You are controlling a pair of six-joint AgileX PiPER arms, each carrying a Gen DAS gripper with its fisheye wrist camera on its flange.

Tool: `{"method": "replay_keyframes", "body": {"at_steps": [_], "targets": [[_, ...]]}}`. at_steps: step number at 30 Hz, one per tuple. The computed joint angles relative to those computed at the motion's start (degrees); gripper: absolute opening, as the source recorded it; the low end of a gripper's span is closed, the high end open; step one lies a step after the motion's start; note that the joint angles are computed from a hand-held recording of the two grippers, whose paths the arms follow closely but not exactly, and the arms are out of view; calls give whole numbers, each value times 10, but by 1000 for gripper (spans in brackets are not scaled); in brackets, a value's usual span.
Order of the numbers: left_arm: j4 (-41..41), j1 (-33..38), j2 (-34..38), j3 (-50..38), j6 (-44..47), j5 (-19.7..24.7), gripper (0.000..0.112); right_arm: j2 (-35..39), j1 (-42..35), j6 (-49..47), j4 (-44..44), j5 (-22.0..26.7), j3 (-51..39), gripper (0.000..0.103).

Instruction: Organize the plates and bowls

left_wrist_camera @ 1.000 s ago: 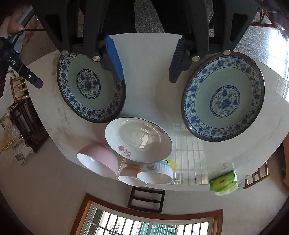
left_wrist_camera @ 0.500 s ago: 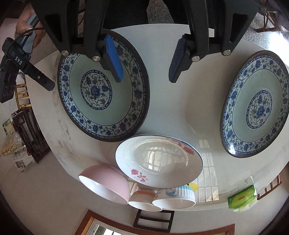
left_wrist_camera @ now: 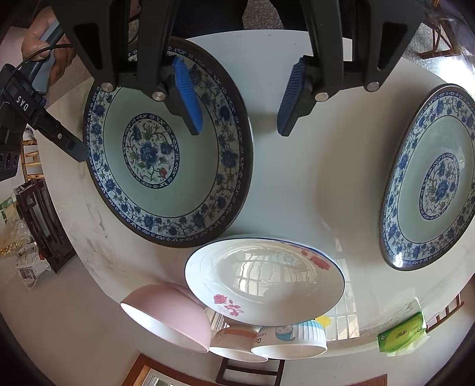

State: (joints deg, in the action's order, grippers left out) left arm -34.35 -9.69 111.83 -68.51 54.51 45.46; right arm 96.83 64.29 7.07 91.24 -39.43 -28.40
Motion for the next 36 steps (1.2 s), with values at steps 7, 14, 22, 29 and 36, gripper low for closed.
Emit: {"method": "replay_keyframes", "body": {"at_steps": [7,14,22,29,36], "targets": [[-4,-10,-13,21,-5,-19,29,7,-35,62,-109,34,9,34],[-17,-4,-20,31,1,-17,26,25,-26,33,-72,26,-2,16],[-41,8,-47,61,41,-18,25,27,20,84,-51,-2,6,15],[-52,31,-53,64,60,-11,25,34,50,95,-35,-18,-12,15],[-53,59,-59,65,69,1,25,46,60,82,-24,-19,-37,15]]}}
